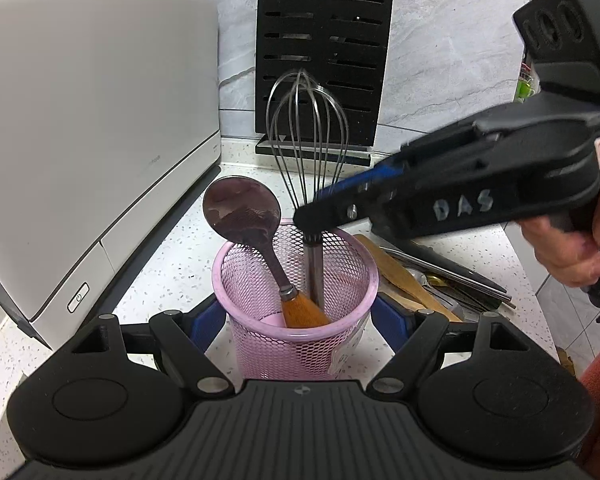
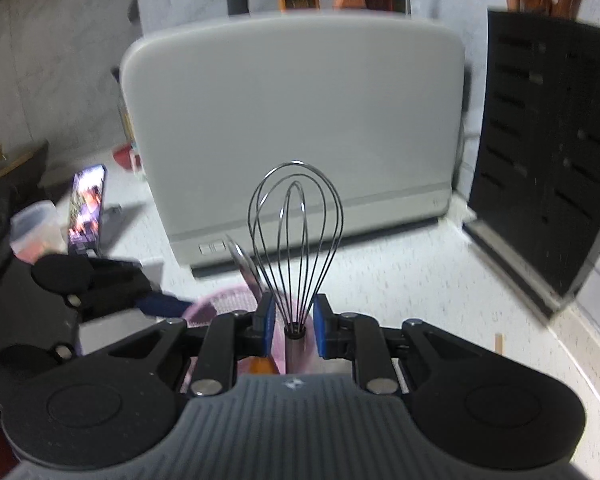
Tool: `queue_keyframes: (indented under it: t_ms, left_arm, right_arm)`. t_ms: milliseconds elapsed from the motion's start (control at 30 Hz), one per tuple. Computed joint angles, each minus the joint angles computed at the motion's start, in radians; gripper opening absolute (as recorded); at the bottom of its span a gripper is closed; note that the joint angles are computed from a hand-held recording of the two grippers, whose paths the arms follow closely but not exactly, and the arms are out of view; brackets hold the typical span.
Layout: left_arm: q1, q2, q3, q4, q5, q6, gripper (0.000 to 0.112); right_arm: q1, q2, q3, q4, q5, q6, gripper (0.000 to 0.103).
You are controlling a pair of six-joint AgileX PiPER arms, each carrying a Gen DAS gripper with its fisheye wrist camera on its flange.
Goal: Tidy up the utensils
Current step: 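Lift the whisk and lower it handle-first into the pink cup, releasing it, then move the right tool back over the utensil pile toward the forks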
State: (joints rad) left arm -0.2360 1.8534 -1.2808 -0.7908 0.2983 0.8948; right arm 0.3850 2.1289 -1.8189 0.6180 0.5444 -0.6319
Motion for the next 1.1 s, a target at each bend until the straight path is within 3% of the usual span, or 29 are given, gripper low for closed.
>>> queue_keyframes:
  t_ms: [267, 433, 667, 967, 1100]
  left_arm:
    - [-0.003, 0.004, -0.022, 0.074, 0.018, -0.079, 0.092]
    - [-0.003, 0.004, -0.022, 0.077, 0.018, -0.083, 0.092]
    - [-0.003, 0.005, -0.024, 0.080, 0.019, -0.085, 0.092]
    - [-0.014, -0.004, -0.007, 0.087, 0.008, -0.061, 0.085]
    - [-0.017, -0.008, -0.004, 0.104, 0.008, -0.080, 0.083]
  right_arm:
    - [-0.005, 0.001, -0.004, -0.019, 0.023, 0.042, 0.017]
    - [-0.009, -0.019, -0.008, -0.040, 0.038, 0.100, 0.030]
    - [-0.023, -0.083, 0.018, -0.093, 0.050, 0.235, 0.035]
    - [-0.021, -0.236, 0.218, -0.193, -0.051, 0.367, 0.035]
    - [0.011, -0.296, 0.320, -0.352, -0.084, 0.523, 0.039]
